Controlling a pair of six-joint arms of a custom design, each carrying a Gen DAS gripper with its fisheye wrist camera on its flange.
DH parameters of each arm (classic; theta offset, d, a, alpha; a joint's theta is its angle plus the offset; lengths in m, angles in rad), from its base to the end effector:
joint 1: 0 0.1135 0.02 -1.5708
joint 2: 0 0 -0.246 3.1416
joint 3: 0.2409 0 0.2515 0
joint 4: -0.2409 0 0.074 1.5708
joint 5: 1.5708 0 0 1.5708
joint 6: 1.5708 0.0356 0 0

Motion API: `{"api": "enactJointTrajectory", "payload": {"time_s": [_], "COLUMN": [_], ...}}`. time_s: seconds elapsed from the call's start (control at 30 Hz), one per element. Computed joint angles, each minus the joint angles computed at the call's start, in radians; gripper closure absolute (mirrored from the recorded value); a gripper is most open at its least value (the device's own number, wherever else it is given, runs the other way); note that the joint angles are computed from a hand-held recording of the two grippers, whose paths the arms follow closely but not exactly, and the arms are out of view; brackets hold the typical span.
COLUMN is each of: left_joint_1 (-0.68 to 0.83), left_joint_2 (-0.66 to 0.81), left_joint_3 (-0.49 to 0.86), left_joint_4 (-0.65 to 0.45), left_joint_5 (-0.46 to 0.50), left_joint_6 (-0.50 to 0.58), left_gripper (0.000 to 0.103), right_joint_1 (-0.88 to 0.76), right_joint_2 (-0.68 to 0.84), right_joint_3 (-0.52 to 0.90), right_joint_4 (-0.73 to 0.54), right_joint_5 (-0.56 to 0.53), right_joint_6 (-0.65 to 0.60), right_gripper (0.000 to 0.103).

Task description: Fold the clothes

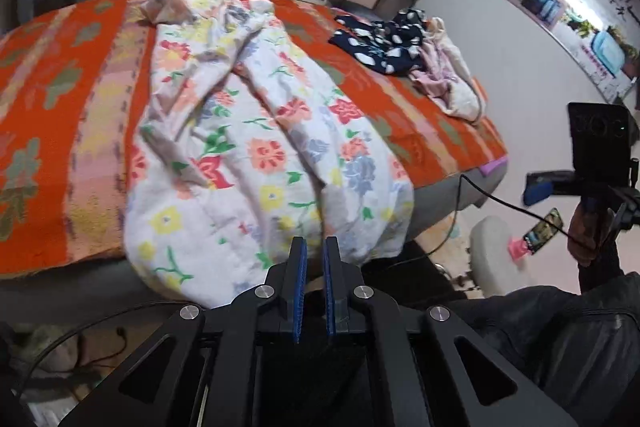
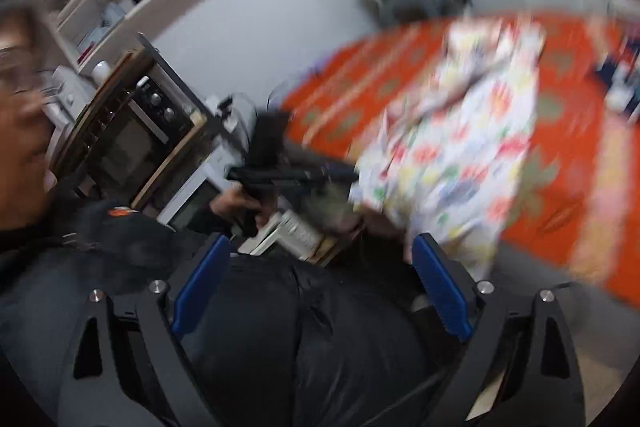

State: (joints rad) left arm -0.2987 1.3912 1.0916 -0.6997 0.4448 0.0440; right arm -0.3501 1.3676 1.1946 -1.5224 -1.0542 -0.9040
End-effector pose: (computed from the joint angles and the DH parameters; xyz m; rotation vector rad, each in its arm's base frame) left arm 0.2674 -0.0984 0.2515 0.6026 2.4871 -0.6680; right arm 0.2078 -0.0429 0.2806 -0.5598 2.2812 1.1922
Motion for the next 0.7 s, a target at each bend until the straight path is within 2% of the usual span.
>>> {"api": "enactJointTrajectory", "payload": {"time_s": [0.03, 0.07, 0.1, 0.17, 0.23, 0.3, 0.4, 0.53, 0.57, 0.6, 0.7], "left_joint_1": [0.013, 0.045, 0.077, 0.141, 0.203, 0.238, 0.240, 0.257, 0.262, 0.267, 0.285], "left_joint_2": [-0.008, -0.006, -0.003, 0.007, 0.020, 0.022, 0.000, -0.010, -0.009, -0.009, -0.024], "left_joint_3": [-0.008, -0.013, -0.016, -0.022, -0.026, -0.035, -0.069, -0.099, -0.102, -0.104, -0.101], "left_joint_4": [0.016, 0.030, 0.045, 0.065, 0.077, 0.086, 0.087, 0.072, 0.069, 0.066, 0.057], "left_joint_5": [-0.048, -0.046, -0.044, -0.012, 0.039, 0.054, 0.012, -0.006, -0.008, -0.010, 0.004], "left_joint_6": [-0.009, -0.018, -0.027, -0.039, -0.047, -0.037, 0.004, 0.047, 0.049, 0.051, 0.047], "left_gripper": [0.098, 0.098, 0.098, 0.098, 0.096, 0.096, 0.096, 0.095, 0.095, 0.095, 0.095], "right_joint_1": [0.118, 0.218, 0.292, 0.404, 0.478, 0.509, 0.529, 0.549, 0.562, 0.577, 0.593], "right_joint_2": [0.056, 0.144, 0.219, 0.348, 0.477, 0.547, 0.578, 0.602, 0.609, 0.618, 0.614], "right_joint_3": [-0.040, -0.051, -0.050, -0.029, 0.023, 0.053, 0.050, 0.060, 0.069, 0.077, 0.091], "right_joint_4": [0.178, 0.324, 0.449, 0.673, 0.820, 0.884, 0.975, 1.006, 1.004, 1.001, 0.988], "right_joint_5": [0.001, 0.000, -0.003, -0.008, -0.012, -0.010, 0.047, 0.063, 0.066, 0.065, 0.043], "right_joint_6": [0.163, 0.286, 0.396, 0.601, 0.744, 0.823, 0.915, 0.971, 0.974, 0.977, 0.974], "right_gripper": [0.020, 0.033, 0.042, 0.048, 0.048, 0.048, 0.048, 0.054, 0.068, 0.096, 0.100]}}
